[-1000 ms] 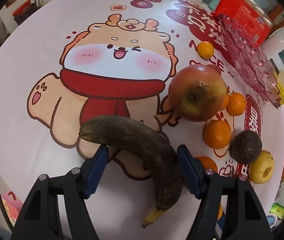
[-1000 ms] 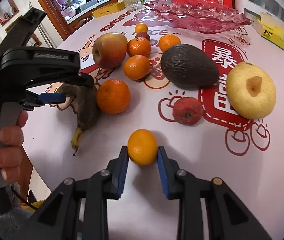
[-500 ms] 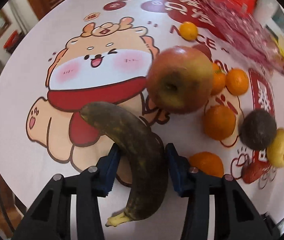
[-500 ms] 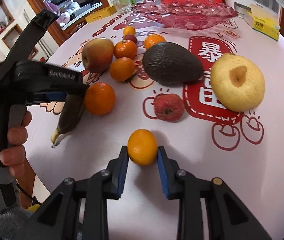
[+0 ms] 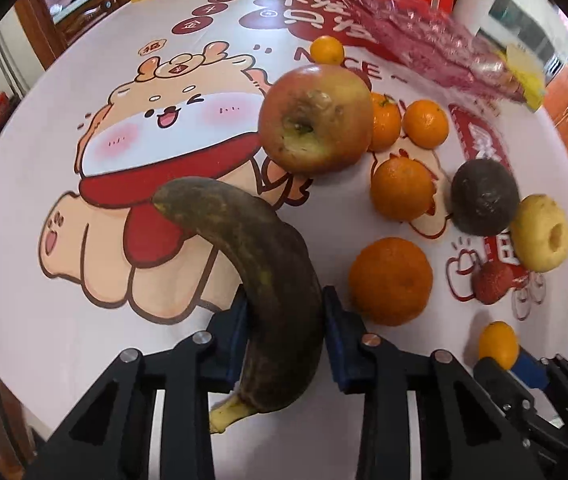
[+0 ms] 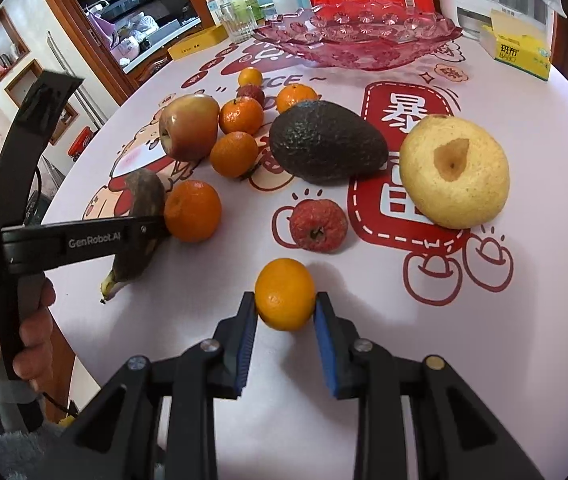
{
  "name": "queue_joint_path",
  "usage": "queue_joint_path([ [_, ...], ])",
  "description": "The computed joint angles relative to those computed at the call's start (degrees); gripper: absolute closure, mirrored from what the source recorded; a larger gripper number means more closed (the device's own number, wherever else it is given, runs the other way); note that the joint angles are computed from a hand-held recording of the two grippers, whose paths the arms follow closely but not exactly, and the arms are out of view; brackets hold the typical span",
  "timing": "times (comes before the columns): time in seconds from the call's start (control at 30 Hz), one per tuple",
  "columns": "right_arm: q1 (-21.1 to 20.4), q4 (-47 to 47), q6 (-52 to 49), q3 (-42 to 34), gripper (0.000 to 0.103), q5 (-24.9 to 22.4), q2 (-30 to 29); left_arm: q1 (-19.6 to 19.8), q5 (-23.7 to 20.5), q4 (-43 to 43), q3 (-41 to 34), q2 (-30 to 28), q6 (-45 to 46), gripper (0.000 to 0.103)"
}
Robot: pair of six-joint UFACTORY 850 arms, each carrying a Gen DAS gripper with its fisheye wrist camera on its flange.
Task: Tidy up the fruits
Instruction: 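Grasp the dark banana with the left tool while the right tool grasps an orange, then carry the banana and orange over the pink glass bowl with both tools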
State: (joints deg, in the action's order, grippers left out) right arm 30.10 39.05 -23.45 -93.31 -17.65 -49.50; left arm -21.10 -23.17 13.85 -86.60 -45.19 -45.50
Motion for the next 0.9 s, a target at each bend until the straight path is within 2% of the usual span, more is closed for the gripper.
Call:
queue_joint_path([
  [0.27,0.75,-0.64,0.19,2.16,0.074,2.52,2.43,0.83,6.87,7.60,7.42,7.19,-5.93,0.071],
  [0.53,0.98,-7.65,6.88,1.18,0.074,4.03,3.55,1.49,9.56,7.95,8.31,11.84,-0.94,0.071],
  [0.63,0.05,-7.93,7.49,-1.01,0.074,2.77,3.21,1.32,9.21,5.54,5.36,11.74,4.53,0.071],
  [0.73,-1.46,-8.83,9.00,-5.38,0.074,0.79,1.92,1.45,6.80,-3.41,-0.96,9.50,16.79,0.071],
  [0.77,-2.01,-10.21,10.47,-7.49,0.074,0.17,1.23,1.46,5.43,-5.79,-3.90,8.28,20.33,0.071],
  [0.9,-3.75,-21.15,20.73,-18.63,0.074,-2.37,-3.19,1.15,0.54,-6.91,-16.63,2.12,25.05,0.071],
])
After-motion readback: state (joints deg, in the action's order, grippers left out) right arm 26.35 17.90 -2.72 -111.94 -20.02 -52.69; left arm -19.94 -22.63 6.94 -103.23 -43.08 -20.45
